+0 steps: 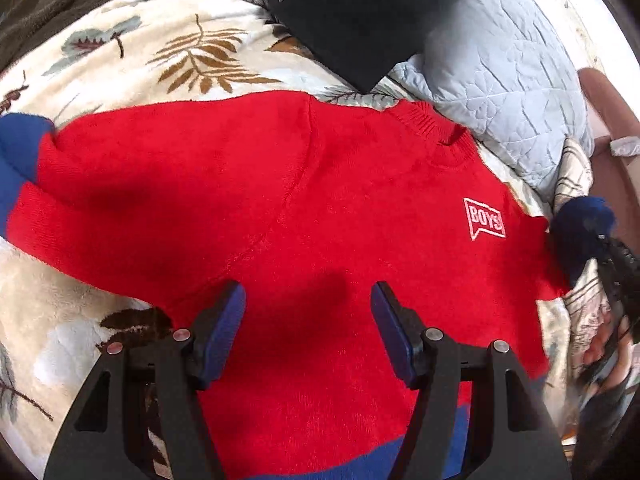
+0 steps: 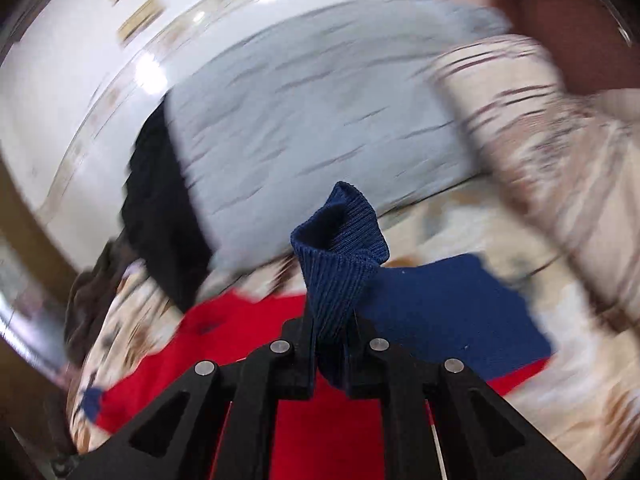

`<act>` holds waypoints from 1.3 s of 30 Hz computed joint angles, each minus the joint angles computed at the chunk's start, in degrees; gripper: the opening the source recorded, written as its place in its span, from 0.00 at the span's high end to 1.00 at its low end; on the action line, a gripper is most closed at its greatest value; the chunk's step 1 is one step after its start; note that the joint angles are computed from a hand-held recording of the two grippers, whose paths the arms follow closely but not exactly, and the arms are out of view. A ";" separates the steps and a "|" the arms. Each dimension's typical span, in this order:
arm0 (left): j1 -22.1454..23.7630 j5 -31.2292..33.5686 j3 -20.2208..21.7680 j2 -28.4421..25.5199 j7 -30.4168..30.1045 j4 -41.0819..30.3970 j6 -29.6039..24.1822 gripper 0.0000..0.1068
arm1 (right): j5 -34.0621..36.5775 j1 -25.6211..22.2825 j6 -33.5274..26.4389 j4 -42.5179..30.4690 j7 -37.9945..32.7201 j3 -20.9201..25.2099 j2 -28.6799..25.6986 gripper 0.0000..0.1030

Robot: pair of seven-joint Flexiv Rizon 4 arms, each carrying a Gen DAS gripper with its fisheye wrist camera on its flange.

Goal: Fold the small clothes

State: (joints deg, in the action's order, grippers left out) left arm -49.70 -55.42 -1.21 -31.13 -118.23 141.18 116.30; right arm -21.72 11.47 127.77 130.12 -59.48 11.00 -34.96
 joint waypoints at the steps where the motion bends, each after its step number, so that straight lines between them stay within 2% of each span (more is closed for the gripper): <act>1: 2.29 2.93 -1.27 0.43 -2.05 0.91 0.76 0.40 | 0.28 1.47 -0.42 0.33 -0.26 0.44 0.05 0.92; 2: 4.77 6.32 -2.55 0.88 -4.62 2.09 1.73 0.40 | 0.57 2.80 -0.91 0.23 -0.38 0.79 -0.15 0.92; 9: 12.38 19.76 -4.82 2.61 -17.14 7.13 6.77 0.40 | 3.88 13.77 -3.82 0.57 -1.89 3.09 -0.36 0.92; 13: 13.73 23.54 -4.21 3.63 -20.73 9.19 8.98 0.40 | 6.65 20.03 -5.62 -0.46 -2.11 3.38 -1.87 0.91; 15: 15.13 26.03 -4.30 3.60 -22.79 10.08 10.75 0.40 | 6.53 20.80 -7.26 -1.51 -1.31 4.04 -3.17 0.86; 17: 17.33 29.58 -4.77 2.91 -25.26 10.66 13.05 0.40 | 1.75 17.04 -11.87 -2.31 1.26 7.94 -5.23 0.82; 18: 19.85 33.34 -5.52 1.91 -27.48 10.84 15.26 0.40 | -0.77 14.91 -13.87 -2.29 2.02 9.80 -5.91 0.82; 19: 21.88 36.49 -6.08 0.98 -29.02 10.75 16.87 0.39 | -1.99 14.10 -13.99 -1.47 1.72 10.44 -6.06 0.82; 21: 26.26 43.97 -7.39 -2.06 -31.61 9.59 21.12 0.39 | -1.50 14.19 -11.22 0.67 0.21 9.99 -5.17 0.79; 24: 30.43 51.27 -9.45 -5.44 -32.09 6.43 22.49 0.38 | -3.96 9.38 -6.47 4.65 0.59 10.51 -4.08 0.68; 27: 32.02 54.07 -11.32 -7.82 -31.15 2.56 20.39 0.34 | -4.10 4.74 -2.37 8.46 0.86 7.90 -2.36 0.66; 29: 31.96 54.31 -11.80 -8.98 -30.61 0.16 18.63 0.34 | -2.63 3.41 -0.93 9.64 1.04 5.60 -1.46 0.65; 31: 27.43 48.31 -9.91 -9.01 -28.83 -1.25 16.91 0.38 | -1.18 1.05 0.78 9.98 1.73 3.64 -1.64 0.65; 32: 23.99 44.06 -8.10 -8.32 -27.41 -1.58 15.72 0.62 | -0.84 -1.02 1.48 9.94 2.63 2.79 -1.82 0.65; 33: 21.17 39.35 -6.92 -7.19 -24.26 -1.73 13.24 0.98 | -0.48 -3.08 2.19 9.59 3.71 2.02 -2.24 0.64; 34: 19.96 38.37 -5.92 -6.71 -23.56 -2.05 11.53 0.96 | 0.16 -4.15 2.67 9.00 4.66 1.43 -2.64 0.62; 37: 18.36 35.16 -5.08 -6.46 -24.34 -0.49 14.81 0.97 | 0.23 -7.17 2.06 6.09 7.85 0.39 -4.83 0.60; 39: 17.10 32.68 -4.42 -5.40 -22.54 0.00 13.83 0.97 | -5.46 -11.53 -0.33 3.42 10.68 2.07 -7.07 0.60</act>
